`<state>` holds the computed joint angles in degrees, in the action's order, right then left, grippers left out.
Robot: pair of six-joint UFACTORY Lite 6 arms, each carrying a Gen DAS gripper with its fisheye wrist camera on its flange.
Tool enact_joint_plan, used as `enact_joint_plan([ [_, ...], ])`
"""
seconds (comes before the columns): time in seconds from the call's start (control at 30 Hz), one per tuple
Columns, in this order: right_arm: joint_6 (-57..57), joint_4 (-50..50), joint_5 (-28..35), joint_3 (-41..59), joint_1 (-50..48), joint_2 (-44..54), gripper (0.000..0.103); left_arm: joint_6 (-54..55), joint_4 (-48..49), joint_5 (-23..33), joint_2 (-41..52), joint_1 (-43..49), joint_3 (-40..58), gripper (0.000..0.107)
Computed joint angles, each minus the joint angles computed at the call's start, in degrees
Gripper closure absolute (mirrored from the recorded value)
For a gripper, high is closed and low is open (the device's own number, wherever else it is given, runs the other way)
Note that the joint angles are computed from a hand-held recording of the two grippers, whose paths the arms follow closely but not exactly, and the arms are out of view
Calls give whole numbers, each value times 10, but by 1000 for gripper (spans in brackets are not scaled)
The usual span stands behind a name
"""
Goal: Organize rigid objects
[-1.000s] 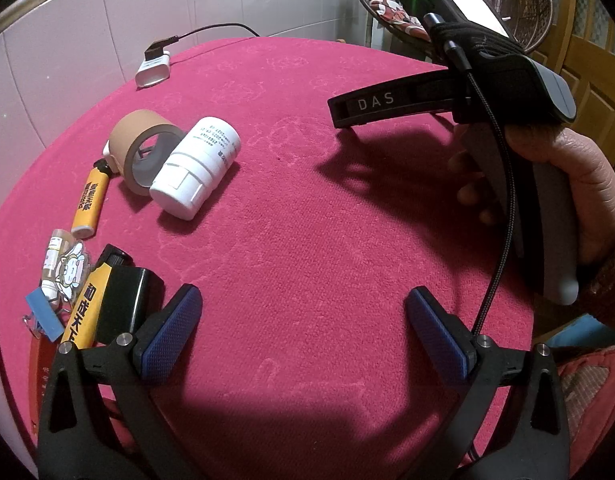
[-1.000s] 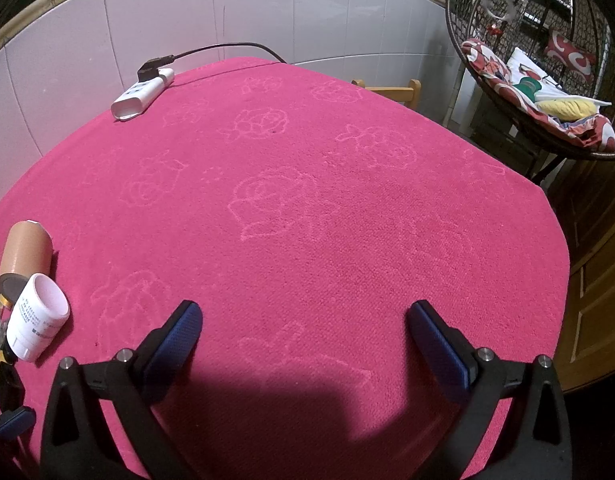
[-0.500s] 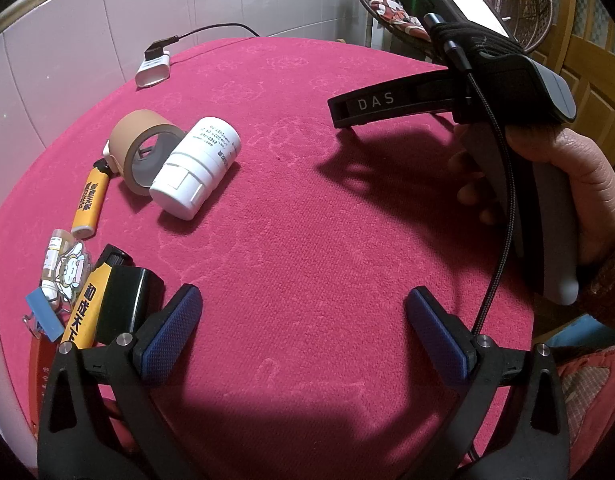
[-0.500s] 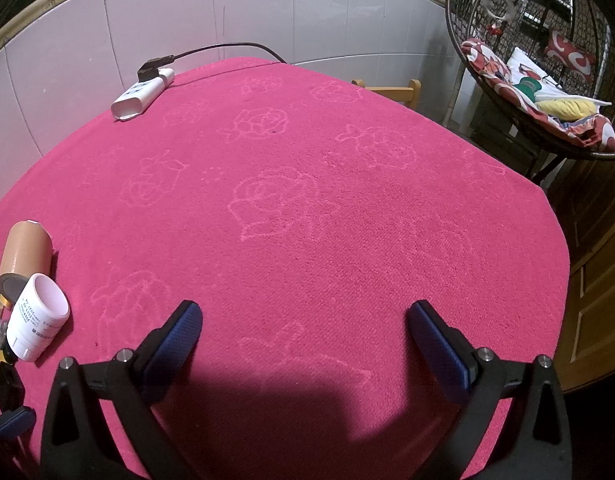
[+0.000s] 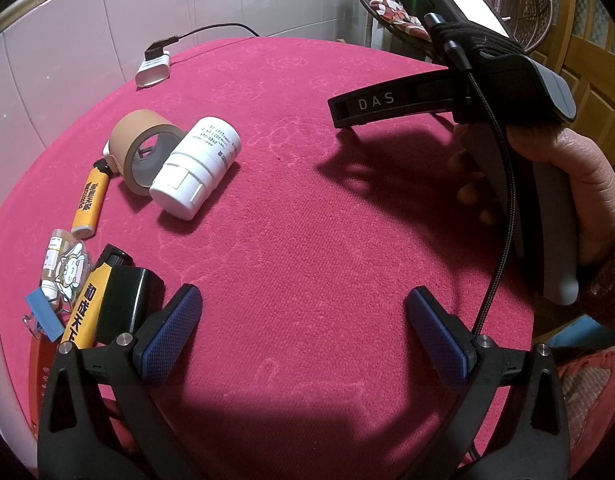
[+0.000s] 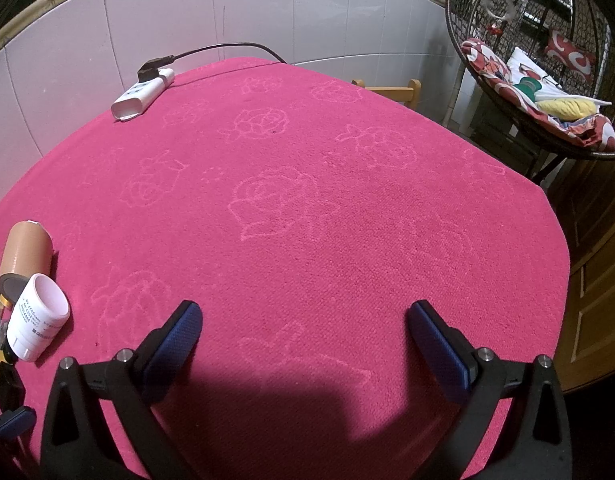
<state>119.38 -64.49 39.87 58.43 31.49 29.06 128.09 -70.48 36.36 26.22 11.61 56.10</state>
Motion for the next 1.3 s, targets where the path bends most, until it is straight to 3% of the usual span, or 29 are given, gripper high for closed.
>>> enact_joint_plan([
  [0.43,0,0,0,0,0,0,0,2,-29,-21,-22,-4,-29,4],
  [0.6,7,-4,-2,-4,2,-4,0,-75,10,-50,-58,3,-46,4],
  [0.7,87,-66,-24,-52,6,-42,0,-73,10,-12,-95,53,-56,4],
  [0.83,238,-187,-62,-140,7,-132,0,-86,9,96,-139,163,-29,4],
  [0.97,301,-255,-14,-183,50,-229,0,-74,-55,158,-136,252,25,4],
  [1.13,284,-315,78,-172,138,-289,0,-46,-145,163,-107,307,69,4],
  [1.3,236,-371,51,-102,156,-247,0,-88,-142,120,-65,295,102,4],
])
